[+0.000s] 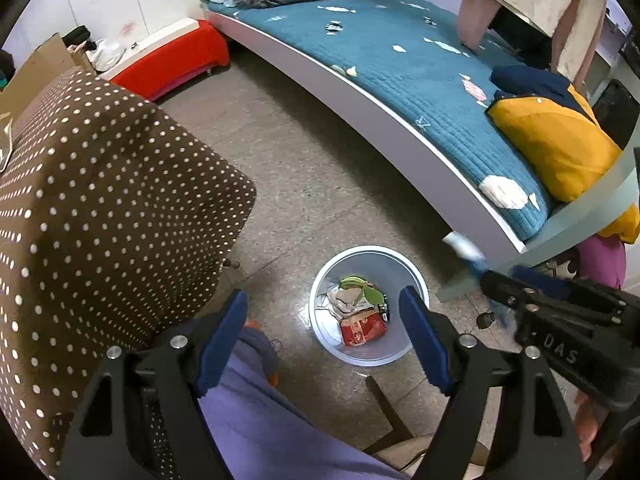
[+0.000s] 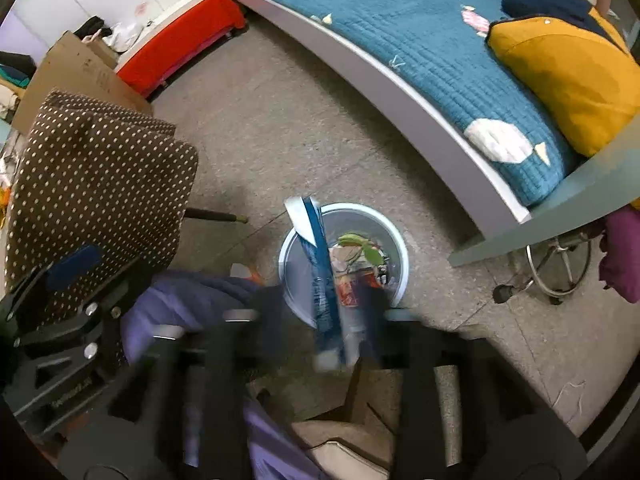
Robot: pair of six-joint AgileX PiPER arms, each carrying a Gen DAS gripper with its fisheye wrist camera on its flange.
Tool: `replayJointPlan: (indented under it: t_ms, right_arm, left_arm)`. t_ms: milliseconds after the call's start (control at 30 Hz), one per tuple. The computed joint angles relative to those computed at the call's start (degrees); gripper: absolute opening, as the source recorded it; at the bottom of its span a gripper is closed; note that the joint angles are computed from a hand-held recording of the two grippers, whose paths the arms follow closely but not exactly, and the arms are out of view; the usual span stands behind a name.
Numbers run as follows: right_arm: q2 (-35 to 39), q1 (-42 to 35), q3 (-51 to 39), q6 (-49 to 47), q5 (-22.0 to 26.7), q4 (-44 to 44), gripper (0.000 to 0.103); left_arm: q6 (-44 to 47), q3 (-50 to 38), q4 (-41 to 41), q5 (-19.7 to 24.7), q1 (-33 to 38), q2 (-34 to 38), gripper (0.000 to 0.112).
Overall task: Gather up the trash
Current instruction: 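Open the left tool to drop the cloth while the right tool drops the tube, then move both empty tools back toward the table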
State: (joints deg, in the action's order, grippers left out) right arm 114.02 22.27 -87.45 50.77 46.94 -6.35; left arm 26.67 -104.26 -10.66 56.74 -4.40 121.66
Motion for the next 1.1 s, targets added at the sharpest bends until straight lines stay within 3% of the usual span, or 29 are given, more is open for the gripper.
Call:
replayJointPlan:
  t_ms: [100,667,1100]
  right_arm:
    - [0.2,1.1,-1.2,2.5,1.8,-4.2,0.063]
    - [-0.6,1.8,-0.8,0.6,1.7,-2.9,0.063]
    - [-2.1,4.2,-4.5,2.1,2.9,-6.3,0.063]
  left_arm:
    - [0.3,0.3,0.0,-0.4,0.3,-0.3,0.077]
    - [0.3,1.3,0.0,-0.4,0.8,-1.1,0.077]
    - [1.2,3.3,-1.8,-2.7,3.3,-6.6,0.077]
